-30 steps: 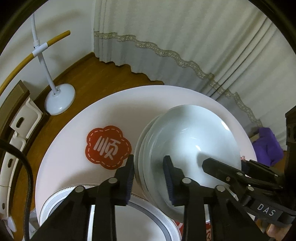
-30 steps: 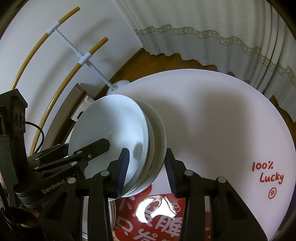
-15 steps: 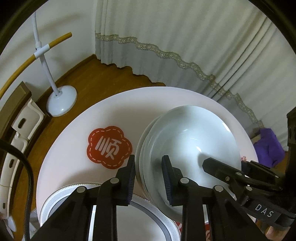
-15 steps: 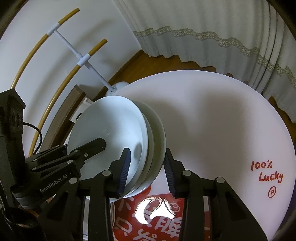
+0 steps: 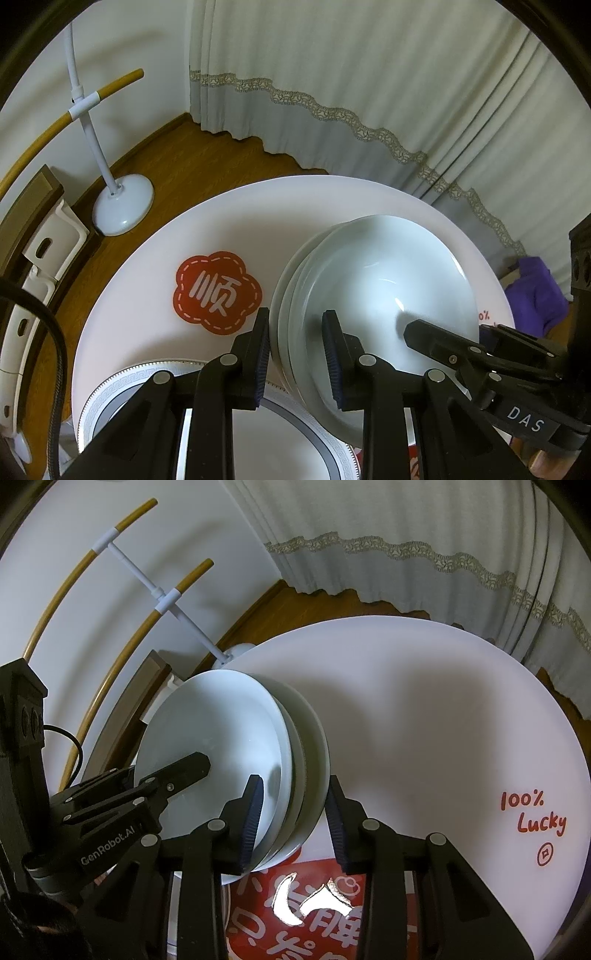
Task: Organize plates and bowls
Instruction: 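Lift the bowl stack with both tools and carry it over the plate pile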
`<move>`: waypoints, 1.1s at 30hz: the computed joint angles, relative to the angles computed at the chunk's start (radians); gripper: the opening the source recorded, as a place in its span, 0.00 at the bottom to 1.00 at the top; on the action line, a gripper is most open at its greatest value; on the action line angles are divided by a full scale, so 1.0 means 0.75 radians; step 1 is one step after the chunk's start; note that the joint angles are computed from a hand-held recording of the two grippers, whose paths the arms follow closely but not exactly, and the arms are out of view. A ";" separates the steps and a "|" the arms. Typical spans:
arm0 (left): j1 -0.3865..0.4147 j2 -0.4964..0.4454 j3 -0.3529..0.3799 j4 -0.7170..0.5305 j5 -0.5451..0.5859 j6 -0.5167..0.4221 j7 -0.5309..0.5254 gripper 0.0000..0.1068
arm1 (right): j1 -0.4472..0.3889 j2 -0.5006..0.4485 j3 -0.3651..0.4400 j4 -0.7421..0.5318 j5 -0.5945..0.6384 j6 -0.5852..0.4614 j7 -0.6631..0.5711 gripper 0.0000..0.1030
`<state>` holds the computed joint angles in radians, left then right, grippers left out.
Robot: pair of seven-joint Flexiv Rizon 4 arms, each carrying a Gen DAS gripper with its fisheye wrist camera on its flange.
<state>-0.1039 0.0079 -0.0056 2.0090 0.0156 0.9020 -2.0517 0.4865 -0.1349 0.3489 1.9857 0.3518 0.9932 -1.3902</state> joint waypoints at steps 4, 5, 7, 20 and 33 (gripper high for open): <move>0.001 0.008 0.001 0.013 -0.006 0.012 -0.001 0.21 | 0.007 0.002 -0.003 0.010 -0.028 0.016 0.018 0.32; 0.001 0.009 0.000 0.013 -0.003 0.010 0.000 0.21 | 0.008 0.003 -0.003 0.012 -0.031 0.015 0.021 0.32; 0.001 0.014 0.000 0.015 -0.004 0.011 -0.003 0.20 | 0.005 0.004 -0.001 0.010 -0.023 0.010 0.018 0.32; -0.002 0.041 -0.009 0.007 0.028 0.003 -0.030 0.19 | -0.005 0.024 -0.004 0.012 0.015 -0.005 -0.012 0.31; -0.018 0.138 -0.036 0.005 0.075 -0.047 -0.080 0.19 | 0.006 0.127 -0.016 0.046 0.011 -0.023 0.011 0.31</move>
